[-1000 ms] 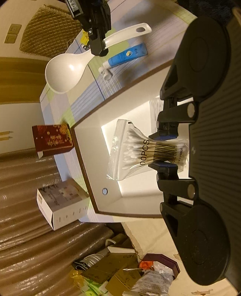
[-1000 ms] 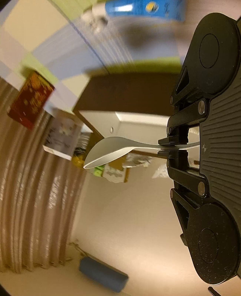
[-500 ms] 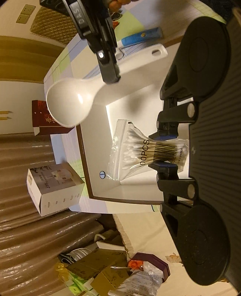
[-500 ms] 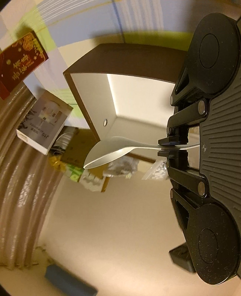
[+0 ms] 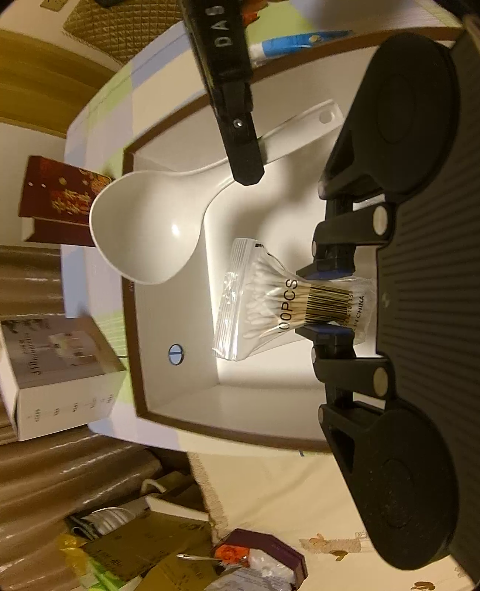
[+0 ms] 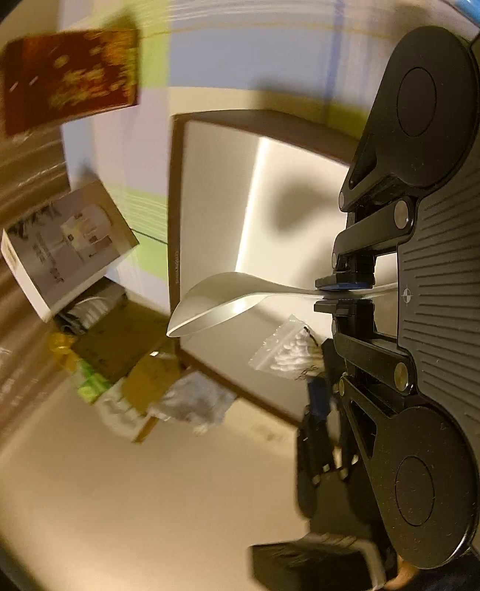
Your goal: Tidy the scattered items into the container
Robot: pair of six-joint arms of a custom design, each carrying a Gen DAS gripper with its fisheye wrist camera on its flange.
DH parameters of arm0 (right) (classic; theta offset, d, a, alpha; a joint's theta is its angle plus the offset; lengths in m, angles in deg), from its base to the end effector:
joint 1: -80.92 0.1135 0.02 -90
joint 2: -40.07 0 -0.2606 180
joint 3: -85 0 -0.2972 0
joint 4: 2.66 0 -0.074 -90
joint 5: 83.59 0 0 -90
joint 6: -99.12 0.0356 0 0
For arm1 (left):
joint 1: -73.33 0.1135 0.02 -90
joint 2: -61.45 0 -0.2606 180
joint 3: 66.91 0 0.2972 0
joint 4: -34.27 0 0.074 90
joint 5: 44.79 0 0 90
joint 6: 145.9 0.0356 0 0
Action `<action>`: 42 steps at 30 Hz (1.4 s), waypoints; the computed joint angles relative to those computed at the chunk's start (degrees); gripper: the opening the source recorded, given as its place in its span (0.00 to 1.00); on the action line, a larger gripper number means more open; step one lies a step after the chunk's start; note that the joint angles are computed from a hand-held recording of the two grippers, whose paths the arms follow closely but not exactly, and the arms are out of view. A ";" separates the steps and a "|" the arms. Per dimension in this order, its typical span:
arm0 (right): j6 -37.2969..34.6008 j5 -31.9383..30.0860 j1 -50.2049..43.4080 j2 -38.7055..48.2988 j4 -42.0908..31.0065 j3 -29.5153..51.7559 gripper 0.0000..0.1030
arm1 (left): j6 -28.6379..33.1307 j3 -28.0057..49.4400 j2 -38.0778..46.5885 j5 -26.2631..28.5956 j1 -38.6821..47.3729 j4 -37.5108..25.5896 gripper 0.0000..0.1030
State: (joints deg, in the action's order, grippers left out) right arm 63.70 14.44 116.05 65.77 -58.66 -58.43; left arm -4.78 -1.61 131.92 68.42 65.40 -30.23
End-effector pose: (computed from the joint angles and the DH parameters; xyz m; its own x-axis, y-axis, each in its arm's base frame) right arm 0.1289 0.0846 0.2051 -0.7346 0.4698 -0.4896 0.1888 0.8346 0.5176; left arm 0.2615 -0.0506 0.2323 -0.3787 0.7751 -0.5058 0.8877 0.4588 0.0385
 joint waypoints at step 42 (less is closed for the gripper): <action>-13.70 24.16 26.87 15.94 -14.72 9.93 1.00 | -8.47 -2.84 -4.33 -10.15 -6.17 1.92 0.89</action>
